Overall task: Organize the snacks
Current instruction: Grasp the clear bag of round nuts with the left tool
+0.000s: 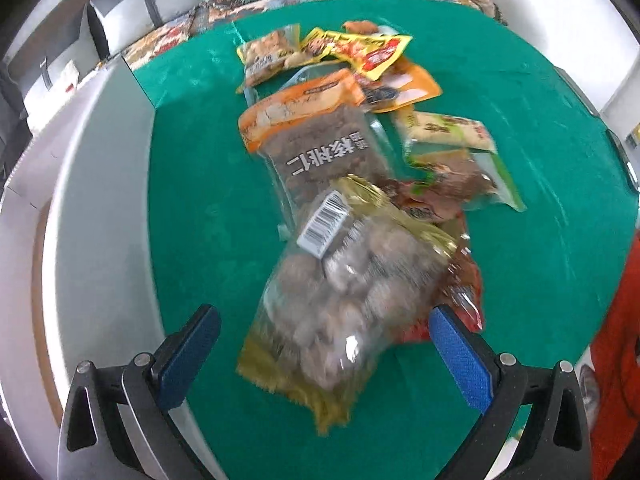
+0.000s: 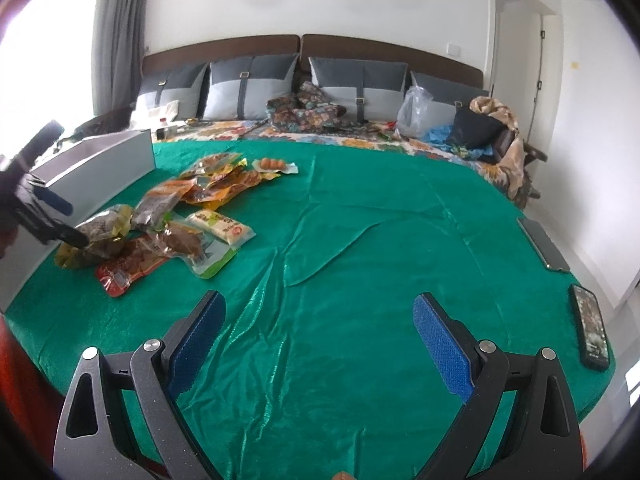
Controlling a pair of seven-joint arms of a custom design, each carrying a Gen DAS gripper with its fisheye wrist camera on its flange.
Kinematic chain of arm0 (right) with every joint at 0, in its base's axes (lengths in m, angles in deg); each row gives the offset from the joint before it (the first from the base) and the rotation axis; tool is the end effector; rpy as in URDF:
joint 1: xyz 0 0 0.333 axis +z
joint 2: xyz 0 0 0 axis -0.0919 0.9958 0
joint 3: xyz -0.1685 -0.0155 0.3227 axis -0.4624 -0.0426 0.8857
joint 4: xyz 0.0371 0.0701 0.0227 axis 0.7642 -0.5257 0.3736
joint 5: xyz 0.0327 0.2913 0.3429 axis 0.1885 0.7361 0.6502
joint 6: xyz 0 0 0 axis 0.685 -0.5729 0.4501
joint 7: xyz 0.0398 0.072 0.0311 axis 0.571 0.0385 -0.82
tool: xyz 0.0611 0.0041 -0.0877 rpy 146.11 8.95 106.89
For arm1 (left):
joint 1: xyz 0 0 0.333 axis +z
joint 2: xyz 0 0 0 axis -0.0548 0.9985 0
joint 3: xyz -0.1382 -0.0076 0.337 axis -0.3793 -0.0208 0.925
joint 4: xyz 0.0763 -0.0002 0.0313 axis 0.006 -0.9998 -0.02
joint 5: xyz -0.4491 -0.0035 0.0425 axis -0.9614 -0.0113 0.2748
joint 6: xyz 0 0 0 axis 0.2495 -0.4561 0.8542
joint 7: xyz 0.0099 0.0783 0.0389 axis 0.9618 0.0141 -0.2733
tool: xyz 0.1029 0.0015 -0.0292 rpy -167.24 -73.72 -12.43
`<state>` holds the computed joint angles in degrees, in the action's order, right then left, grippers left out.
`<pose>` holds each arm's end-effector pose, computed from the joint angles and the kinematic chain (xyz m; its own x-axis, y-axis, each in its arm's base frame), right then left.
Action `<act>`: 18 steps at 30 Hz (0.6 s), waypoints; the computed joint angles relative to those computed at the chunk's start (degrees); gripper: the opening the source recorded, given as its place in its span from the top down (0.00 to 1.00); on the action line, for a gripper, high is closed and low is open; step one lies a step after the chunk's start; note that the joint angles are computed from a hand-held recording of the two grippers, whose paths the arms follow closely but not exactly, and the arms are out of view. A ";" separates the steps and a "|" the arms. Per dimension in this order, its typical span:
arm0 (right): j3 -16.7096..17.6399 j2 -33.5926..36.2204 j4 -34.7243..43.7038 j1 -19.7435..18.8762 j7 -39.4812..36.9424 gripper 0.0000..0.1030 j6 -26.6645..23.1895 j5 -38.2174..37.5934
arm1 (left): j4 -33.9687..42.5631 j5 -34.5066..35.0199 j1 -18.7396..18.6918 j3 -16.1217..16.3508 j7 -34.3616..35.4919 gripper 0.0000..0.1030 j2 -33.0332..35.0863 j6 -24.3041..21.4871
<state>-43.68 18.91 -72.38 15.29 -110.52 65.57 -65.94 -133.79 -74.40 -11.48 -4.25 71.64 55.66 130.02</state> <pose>0.4735 0.2577 0.4219 -0.4538 -0.8875 0.0796 -0.5276 0.1956 -0.8267 0.7918 -0.2036 0.3993 -0.8276 -0.5609 -0.0226 -0.5224 0.7842 -0.3348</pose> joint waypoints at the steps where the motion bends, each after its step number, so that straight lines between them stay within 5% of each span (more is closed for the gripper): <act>1: 0.01 0.00 0.01 0.02 -0.07 0.06 -0.07 0.08 | 0.50 0.08 -0.39 0.23 -1.12 0.01 0.66 0.14; 4: 0.05 -0.25 -0.17 0.09 -0.27 0.06 -0.28 0.32 | 0.04 -2.32 0.41 -0.46 -2.76 0.22 0.89 -0.24; 10: -0.91 -0.65 -1.07 -0.66 0.34 0.06 3.29 1.27 | -15.93 -5.77 1.05 0.57 -8.40 0.29 -8.58 11.63; 18: -5.25 1.08 -1.97 -5.54 3.25 0.06 25.85 0.73 | -28.25 -8.35 3.04 0.84 -14.49 0.28 -15.68 20.48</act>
